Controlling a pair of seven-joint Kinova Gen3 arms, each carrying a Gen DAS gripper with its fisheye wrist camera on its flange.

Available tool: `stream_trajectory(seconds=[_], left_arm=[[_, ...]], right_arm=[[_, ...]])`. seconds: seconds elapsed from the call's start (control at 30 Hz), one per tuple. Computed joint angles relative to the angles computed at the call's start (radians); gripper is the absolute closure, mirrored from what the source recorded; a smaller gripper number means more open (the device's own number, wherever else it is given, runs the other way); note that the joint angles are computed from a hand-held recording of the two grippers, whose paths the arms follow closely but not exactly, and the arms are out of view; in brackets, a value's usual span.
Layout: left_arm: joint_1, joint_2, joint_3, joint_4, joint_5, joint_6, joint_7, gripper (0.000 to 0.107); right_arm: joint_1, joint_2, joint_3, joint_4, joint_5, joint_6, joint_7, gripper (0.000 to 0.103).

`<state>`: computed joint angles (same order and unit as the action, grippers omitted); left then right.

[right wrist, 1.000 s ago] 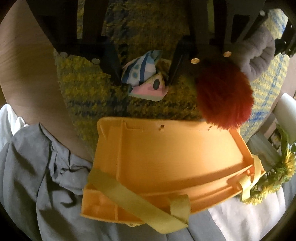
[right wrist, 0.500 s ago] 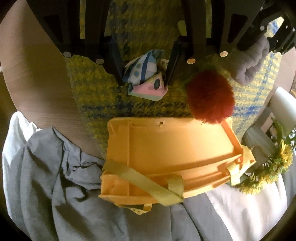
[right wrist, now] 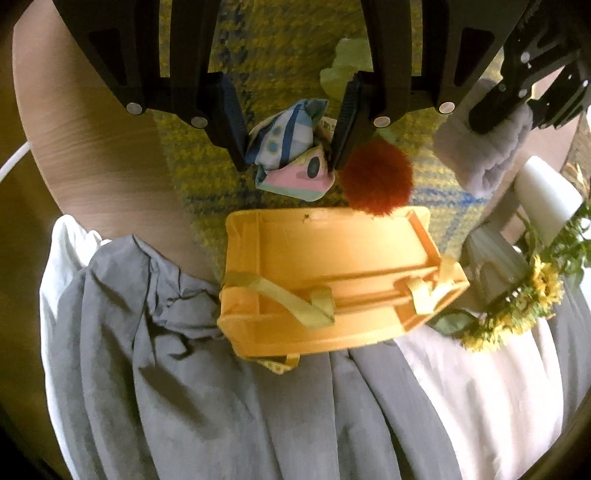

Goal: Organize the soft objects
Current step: 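Lift the towel roll and printed cloth over the orange crate with both tools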

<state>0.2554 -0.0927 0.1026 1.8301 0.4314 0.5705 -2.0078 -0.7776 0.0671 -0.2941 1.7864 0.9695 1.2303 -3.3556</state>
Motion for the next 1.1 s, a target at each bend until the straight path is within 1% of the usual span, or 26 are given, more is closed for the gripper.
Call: stream_trajectory(seconds=[0.2,0.57,0.77,0.97,1.1], left_arm=[[0.003,-0.033,-0.021,-0.011,0.027,0.009,-0.035,0.075],[0.017,-0.073,-0.053,-0.035,0.085,-0.021,-0.074,0.075],[0.036,-0.081,-0.08,-0.045,0.139,-0.04,-0.125,0.075],[0.051,-0.089,-0.109,-0.047,0.208,-0.056,-0.199,0.075],[0.055,-0.086,-0.116,-0.056,0.239,-0.069,-0.234,0.075]], right_arm=[[-0.034,-0.008,-0.025,-0.027,0.023,0.076,-0.018,0.057],[-0.076,-0.024,-0.056,-0.063,0.111,0.168,-0.057,0.057],[-0.094,-0.025,-0.067,-0.082,0.162,0.218,-0.07,0.057],[-0.113,-0.019,-0.072,-0.101,0.206,0.26,-0.08,0.057],[-0.125,-0.013,-0.071,-0.114,0.232,0.283,-0.082,0.057]])
